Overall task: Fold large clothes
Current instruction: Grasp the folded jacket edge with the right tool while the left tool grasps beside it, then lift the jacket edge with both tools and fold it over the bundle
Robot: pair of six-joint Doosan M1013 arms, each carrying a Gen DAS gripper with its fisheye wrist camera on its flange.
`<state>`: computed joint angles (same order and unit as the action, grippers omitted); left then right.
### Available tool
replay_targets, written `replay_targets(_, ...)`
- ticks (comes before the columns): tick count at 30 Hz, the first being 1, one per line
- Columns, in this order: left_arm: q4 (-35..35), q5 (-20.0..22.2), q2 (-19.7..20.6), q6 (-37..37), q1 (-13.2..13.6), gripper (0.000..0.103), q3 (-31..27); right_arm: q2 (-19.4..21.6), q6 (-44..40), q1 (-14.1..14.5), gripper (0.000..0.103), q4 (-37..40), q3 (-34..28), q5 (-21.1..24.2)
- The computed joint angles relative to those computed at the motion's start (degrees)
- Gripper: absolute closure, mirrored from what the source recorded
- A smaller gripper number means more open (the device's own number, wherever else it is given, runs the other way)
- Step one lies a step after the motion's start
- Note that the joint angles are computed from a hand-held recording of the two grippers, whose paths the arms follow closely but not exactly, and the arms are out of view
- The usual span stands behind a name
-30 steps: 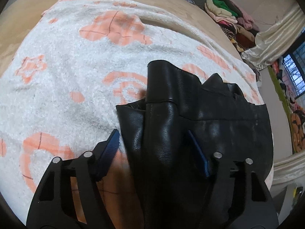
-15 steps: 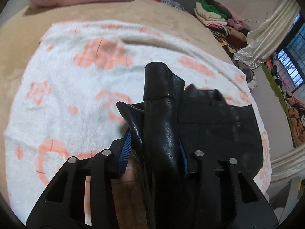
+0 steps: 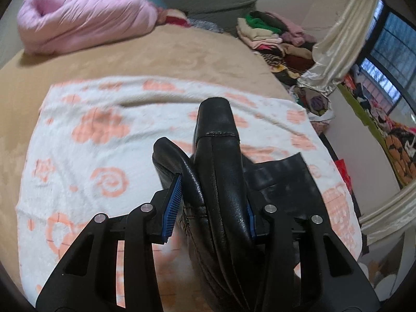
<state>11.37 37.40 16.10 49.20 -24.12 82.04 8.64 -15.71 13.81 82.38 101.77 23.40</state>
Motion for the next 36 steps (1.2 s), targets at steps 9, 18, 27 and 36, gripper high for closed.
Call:
replay_targets(9, 5.4, 4.4, 5.1, -0.6, -5.1, 0.066, -9.0, -2.5, 1.6, -6.4, 0.085, 5.8, 3.1, 3.5)
replay_targets(18, 3.1, 4.4, 10.9, 3.7, -8.1, 0.055, -16.6, 0.7, 23.8, -14.2, 0.086, -0.5, 1.8, 12.4)
replay_targets(27, 8.6, 2.7, 8.3, -4.7, -8.1, 0.050, -8.8, 7.9, 55.5, -20.9, 0.085, -6.2, -1.4, 29.0)
replay_targets(36, -5.5, -2.8, 7.2, -4.1, -4.1, 0.049, 2.2, 7.9, 59.5, -20.0, 0.036, -10.4, -3.7, 28.7)
